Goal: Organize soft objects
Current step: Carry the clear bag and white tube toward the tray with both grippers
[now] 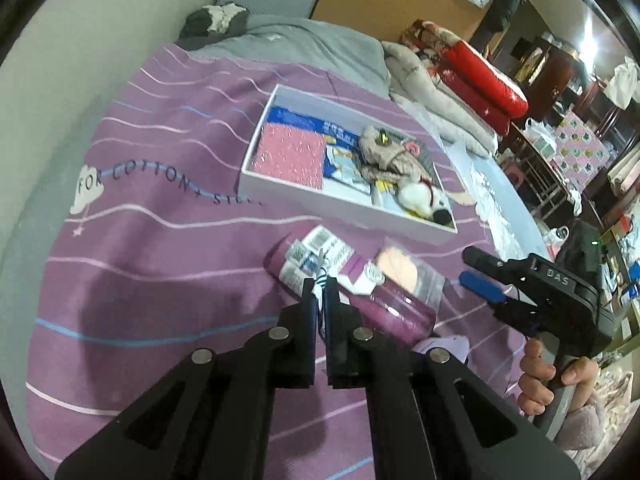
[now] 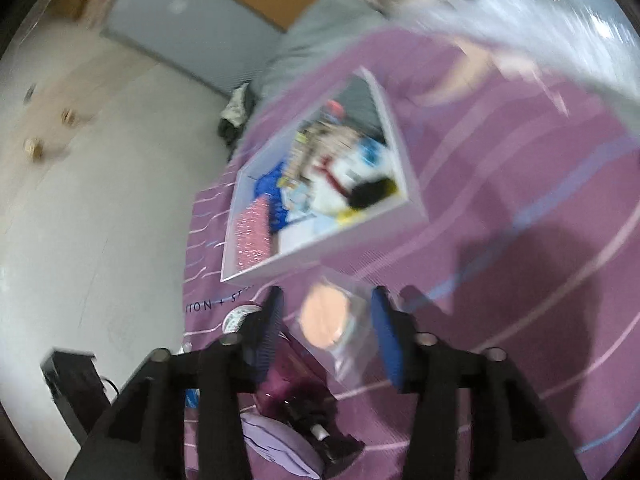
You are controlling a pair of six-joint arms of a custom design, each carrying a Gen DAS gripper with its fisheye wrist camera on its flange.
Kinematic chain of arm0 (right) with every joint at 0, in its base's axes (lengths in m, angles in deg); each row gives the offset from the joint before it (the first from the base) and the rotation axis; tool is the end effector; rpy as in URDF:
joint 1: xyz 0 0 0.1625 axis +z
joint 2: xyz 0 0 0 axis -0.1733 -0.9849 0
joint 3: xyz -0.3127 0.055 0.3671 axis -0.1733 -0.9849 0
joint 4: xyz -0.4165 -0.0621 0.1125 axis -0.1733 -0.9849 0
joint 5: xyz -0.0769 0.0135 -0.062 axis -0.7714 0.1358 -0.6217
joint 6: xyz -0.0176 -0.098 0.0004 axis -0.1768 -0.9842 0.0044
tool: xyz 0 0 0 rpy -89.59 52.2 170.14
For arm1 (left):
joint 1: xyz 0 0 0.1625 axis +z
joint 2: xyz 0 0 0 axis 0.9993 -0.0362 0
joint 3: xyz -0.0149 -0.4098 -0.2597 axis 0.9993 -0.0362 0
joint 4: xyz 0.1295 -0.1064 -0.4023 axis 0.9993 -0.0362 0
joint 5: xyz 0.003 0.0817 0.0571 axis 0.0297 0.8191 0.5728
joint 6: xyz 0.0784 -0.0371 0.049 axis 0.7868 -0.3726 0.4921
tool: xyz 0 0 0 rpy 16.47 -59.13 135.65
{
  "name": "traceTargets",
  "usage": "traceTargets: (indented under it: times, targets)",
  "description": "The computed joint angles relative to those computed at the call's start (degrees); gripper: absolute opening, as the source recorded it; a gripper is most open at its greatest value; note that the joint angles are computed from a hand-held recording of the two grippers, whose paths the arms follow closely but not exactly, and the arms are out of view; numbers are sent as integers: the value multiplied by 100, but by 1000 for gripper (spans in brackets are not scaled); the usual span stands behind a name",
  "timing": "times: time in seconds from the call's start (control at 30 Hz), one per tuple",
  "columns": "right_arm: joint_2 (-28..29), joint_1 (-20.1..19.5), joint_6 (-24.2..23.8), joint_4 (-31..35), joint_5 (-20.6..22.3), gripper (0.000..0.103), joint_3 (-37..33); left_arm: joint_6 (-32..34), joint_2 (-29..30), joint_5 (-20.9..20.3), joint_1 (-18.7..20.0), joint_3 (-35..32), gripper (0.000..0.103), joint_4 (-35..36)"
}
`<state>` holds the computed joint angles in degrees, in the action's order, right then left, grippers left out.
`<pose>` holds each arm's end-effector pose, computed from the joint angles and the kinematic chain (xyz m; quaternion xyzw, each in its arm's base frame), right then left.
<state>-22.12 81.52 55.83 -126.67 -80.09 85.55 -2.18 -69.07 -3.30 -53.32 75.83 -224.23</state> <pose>-0.0362 -0.5855 0.2681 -0.0357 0.9723 -0.2307 0.0110 -0.3297 -0.4819 -0.0185 0.0101 0.9068 -0.3530 0.2303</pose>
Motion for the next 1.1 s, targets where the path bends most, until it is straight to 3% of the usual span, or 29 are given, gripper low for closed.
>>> traceTargets:
  times: [0.1,0.3,0.37,0.43,0.77,1.1]
  targets:
    - [91,-165,296,271,-95,47,-83,-9,35,-30,7,-27,5,96]
    - [285,-361,379,852,416,27,-230,-137,68,-40,32,-177,5,514]
    - [389,-341,375,959,470,7,-279,-207,79,3,26,-216,5,660]
    - [513,-295,389,903,353,1,-276,-265,81,33,22,-238,5,778]
    - [288,-252,28,680,902,0,-123,-245,41,123,37,-293,5,882]
    - [86,130,23,916,1425,0,-459,260,-30,261,146,-450,5,556]
